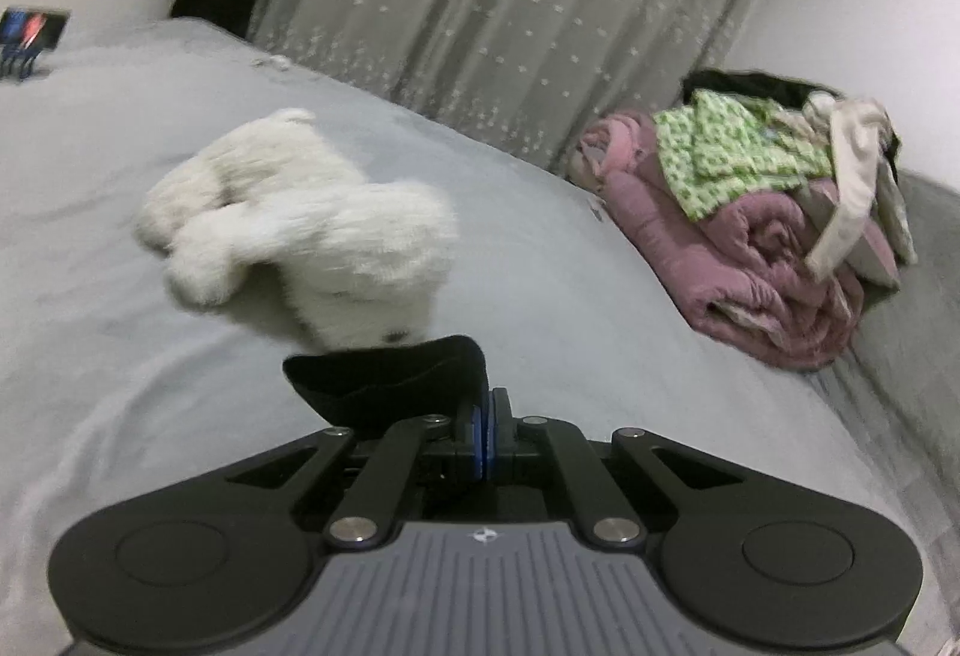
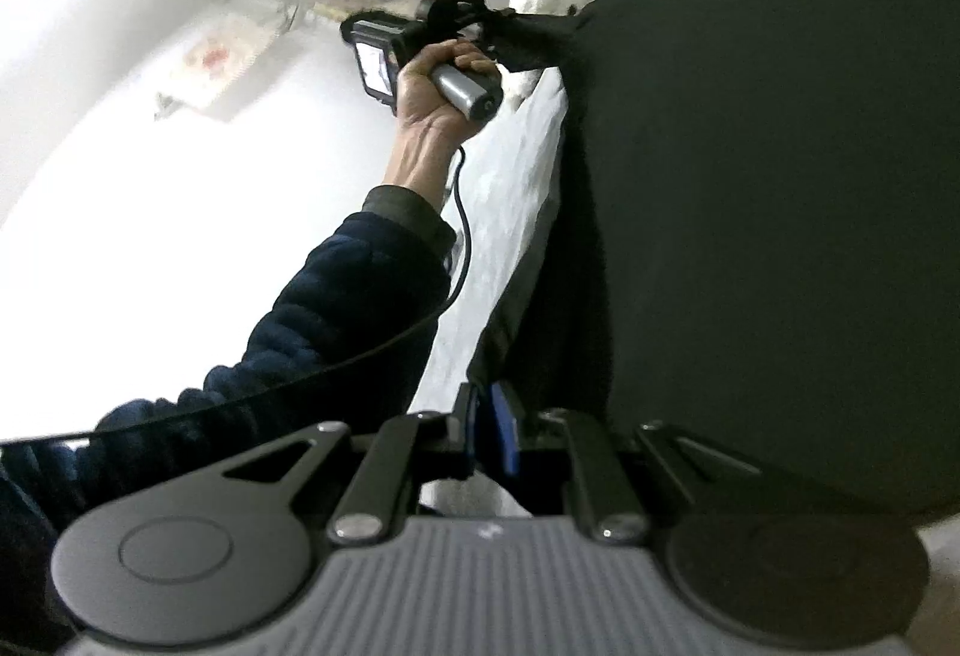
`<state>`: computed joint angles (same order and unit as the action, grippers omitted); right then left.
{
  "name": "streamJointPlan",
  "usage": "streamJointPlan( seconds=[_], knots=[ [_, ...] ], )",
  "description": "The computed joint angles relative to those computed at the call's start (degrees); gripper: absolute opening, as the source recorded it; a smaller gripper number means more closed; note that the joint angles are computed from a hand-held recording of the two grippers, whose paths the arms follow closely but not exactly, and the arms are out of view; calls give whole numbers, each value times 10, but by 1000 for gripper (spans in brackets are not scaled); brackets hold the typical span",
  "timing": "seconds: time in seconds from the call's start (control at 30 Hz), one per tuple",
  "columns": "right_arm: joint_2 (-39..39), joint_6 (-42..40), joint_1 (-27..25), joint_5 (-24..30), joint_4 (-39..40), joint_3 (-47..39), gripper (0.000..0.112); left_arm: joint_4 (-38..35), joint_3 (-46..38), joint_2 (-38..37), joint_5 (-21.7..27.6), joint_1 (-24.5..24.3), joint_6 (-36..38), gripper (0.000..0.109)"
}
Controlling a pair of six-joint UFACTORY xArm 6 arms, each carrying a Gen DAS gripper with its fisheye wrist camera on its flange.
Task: Fold clothes
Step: 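Lift the hem with the right gripper while the left gripper lifts the shoulder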
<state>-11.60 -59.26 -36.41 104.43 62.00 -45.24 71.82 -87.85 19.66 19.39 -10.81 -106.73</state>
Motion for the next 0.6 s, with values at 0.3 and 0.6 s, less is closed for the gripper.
streamJointPlan(
  seconds=[0.3,0.6],
  knots=[
    [13,9,-29,2,-12,5,8,-156,-189,130,117,-78,247,1],
    [-12,6,-41,-40,1,24,8,-200,-408,285,227,-127,341,1]
  ],
)
